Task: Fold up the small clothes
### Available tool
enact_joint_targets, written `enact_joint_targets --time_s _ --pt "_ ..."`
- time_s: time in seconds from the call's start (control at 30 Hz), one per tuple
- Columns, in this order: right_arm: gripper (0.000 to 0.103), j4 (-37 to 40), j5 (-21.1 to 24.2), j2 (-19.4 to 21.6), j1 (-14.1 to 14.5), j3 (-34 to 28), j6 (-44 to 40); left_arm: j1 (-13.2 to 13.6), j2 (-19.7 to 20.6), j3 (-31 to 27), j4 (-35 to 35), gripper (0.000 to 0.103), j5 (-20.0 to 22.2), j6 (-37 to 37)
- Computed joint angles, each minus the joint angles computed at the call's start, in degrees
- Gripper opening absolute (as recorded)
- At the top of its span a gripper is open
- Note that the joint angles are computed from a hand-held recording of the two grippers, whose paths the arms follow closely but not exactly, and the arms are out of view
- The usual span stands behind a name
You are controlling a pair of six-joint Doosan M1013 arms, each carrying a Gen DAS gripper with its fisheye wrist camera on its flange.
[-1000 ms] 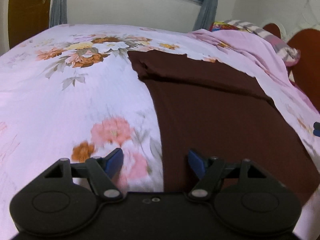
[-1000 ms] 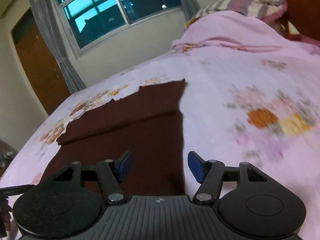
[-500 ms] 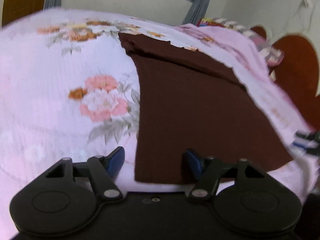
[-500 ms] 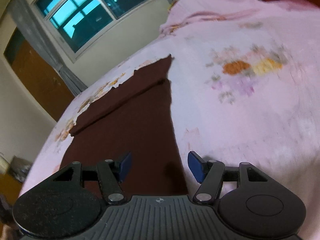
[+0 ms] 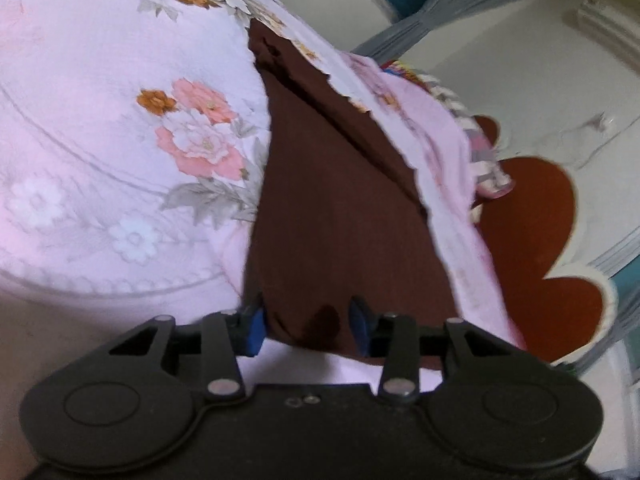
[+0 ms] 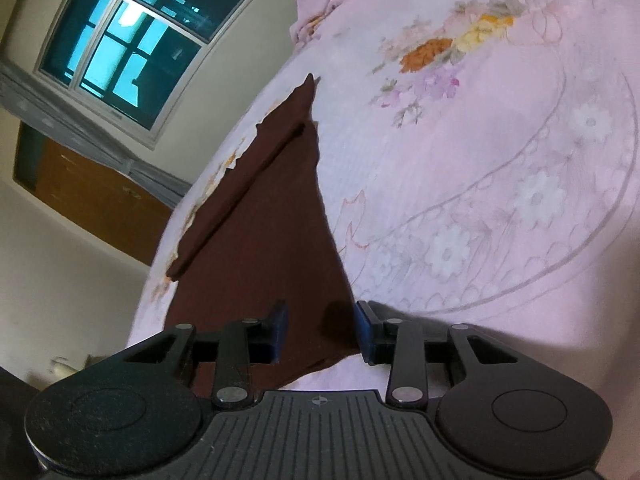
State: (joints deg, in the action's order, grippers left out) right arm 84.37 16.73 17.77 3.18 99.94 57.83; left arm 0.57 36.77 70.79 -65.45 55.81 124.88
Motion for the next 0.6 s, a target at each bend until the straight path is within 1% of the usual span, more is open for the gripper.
enact_joint_targets --time_s 0.03,0.07,0.13,0.17,0.2,0.27,0.33,0.4,0.5,0.6 --pt "0.037 -0.2 0.3 0.0 0.0 0.0 -0.1 0.3 0.4 -0.1 -1.5 0.020 1.6 0.2" --pt "0.037 0.0 0.4 0.0 0.0 0.0 -0.5 0.3 0.7 -0.1 -2.0 0.019 2.5 0.1" --pt "0.037 0.9 0.7 0.1 -0.1 0.1 -1.1 0.4 0.8 0.8 -4.1 0.018 1.8 0.8" --pt "0.037 2.6 0.7 0.3 0.0 0.1 -2.2 0.6 0.9 1.2 -6.0 0.018 1.7 0.7" --pt "0.037 5.9 1.2 0.4 -0.3 0.3 -4.3 0.7 1.0 1.7 -8.1 0.018 1.1 0.4" --pt "0.037 8.8 2.1 0.8 -0.6 0.3 -5.8 0.9 1.0 2.6 -11.0 0.017 -0.3 0.2" --pt "0.037 8.7 2.8 1.0 -0.8 0.2 -5.9 0.8 1.2 2.5 -11.0 0.017 -1.2 -0.3" --pt "0.037 8.0 4.8 1.6 -1.3 -0.3 -5.4 0.7 1.6 1.7 -10.4 0.021 -1.3 -0.2" --pt "0.037 9.2 7.9 2.5 -1.8 -1.2 -6.1 0.6 2.0 0.8 -10.3 0.021 -1.6 -1.0" --pt "0.037 9.8 10.1 2.6 -2.3 -1.1 -5.8 0.6 1.9 1.1 -10.8 0.021 -2.4 -0.5"
